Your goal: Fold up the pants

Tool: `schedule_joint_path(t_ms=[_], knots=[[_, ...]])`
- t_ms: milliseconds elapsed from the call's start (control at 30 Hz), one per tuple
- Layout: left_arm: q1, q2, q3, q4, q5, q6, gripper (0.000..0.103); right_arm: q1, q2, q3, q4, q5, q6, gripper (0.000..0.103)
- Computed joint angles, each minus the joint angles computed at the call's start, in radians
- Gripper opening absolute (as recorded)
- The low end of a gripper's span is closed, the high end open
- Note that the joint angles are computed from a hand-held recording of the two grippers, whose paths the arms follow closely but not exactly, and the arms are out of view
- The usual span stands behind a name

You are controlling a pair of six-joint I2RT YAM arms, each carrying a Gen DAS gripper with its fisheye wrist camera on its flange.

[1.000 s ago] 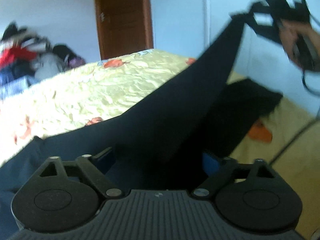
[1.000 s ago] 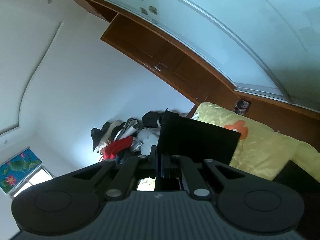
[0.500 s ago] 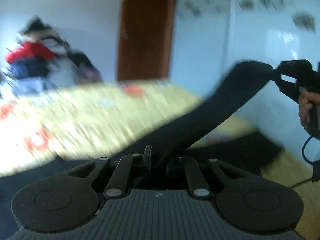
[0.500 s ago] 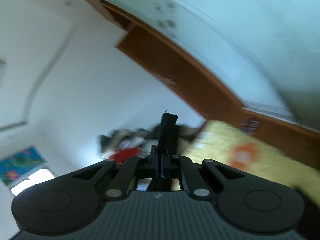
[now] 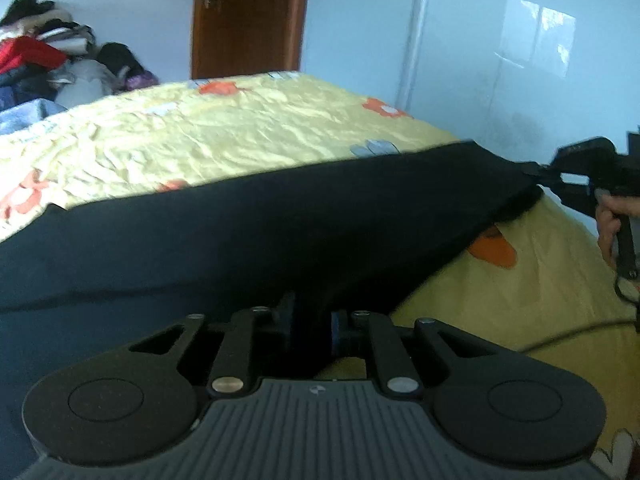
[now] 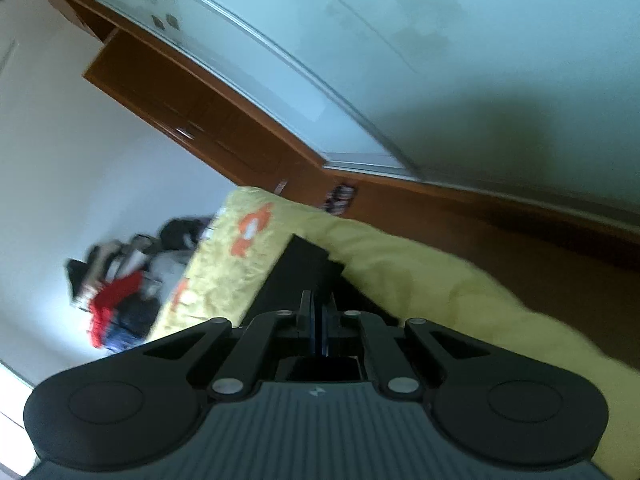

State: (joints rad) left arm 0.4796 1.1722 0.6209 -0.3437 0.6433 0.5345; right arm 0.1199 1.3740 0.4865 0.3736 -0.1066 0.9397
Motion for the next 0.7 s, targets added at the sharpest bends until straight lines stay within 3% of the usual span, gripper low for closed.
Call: schedule_joint_path(t_ms=[67, 100, 167, 200, 233, 300, 367, 433, 467, 567, 600, 700], knots=[[0.007, -0.013, -0.001, -0.028, 0.008, 0.031, 0.028, 0.015, -0.050, 0.004, -0.093, 0.062, -0.018, 0.010], [0.019, -0.012, 0.017, -0.077, 0.018, 0.058, 0.032, 0.050, -0.093, -0.008, -0.107, 0.154, -0.025, 0.011], [0.066, 0.001, 0.072, -0.205, 0.073, 0.100, 0.065, 0.158, -0.149, 0.004, -0.142, 0.375, -0.104, 0.012], [0.096, 0.012, 0.103, -0.268, 0.109, 0.115, 0.072, 0.200, -0.151, 0.014, -0.121, 0.419, -0.175, 0.014], [0.133, 0.021, 0.133, -0.321, 0.152, 0.126, 0.079, 0.215, -0.134, 0.036, -0.094, 0.360, -0.255, 0.014], [0.189, 0.025, 0.170, -0.351, 0.215, 0.111, 0.081, 0.203, -0.052, 0.114, -0.113, 0.148, -0.315, 0.021], [0.223, 0.015, 0.172, -0.270, 0.220, 0.017, 0.095, 0.199, 0.069, 0.210, -0.181, 0.003, -0.317, 0.025], [0.238, 0.010, 0.147, -0.140, 0.146, -0.087, 0.099, 0.205, 0.136, 0.249, -0.235, 0.024, -0.311, 0.025], [0.246, 0.024, 0.144, -0.105, 0.093, -0.101, 0.098, 0.198, 0.124, 0.212, -0.198, 0.046, -0.281, 0.024], [0.308, 0.078, 0.154, -0.085, 0.045, -0.082, 0.098, 0.193, -0.058, 0.040, -0.123, 0.209, -0.122, 0.026], [0.333, 0.085, 0.152, -0.076, 0.048, -0.087, 0.098, 0.180, -0.117, -0.001, -0.126, 0.210, -0.103, 0.026], [0.374, 0.107, 0.147, -0.047, 0.055, -0.113, 0.099, 0.072, -0.137, -0.027, -0.166, -0.014, -0.050, 0.026]])
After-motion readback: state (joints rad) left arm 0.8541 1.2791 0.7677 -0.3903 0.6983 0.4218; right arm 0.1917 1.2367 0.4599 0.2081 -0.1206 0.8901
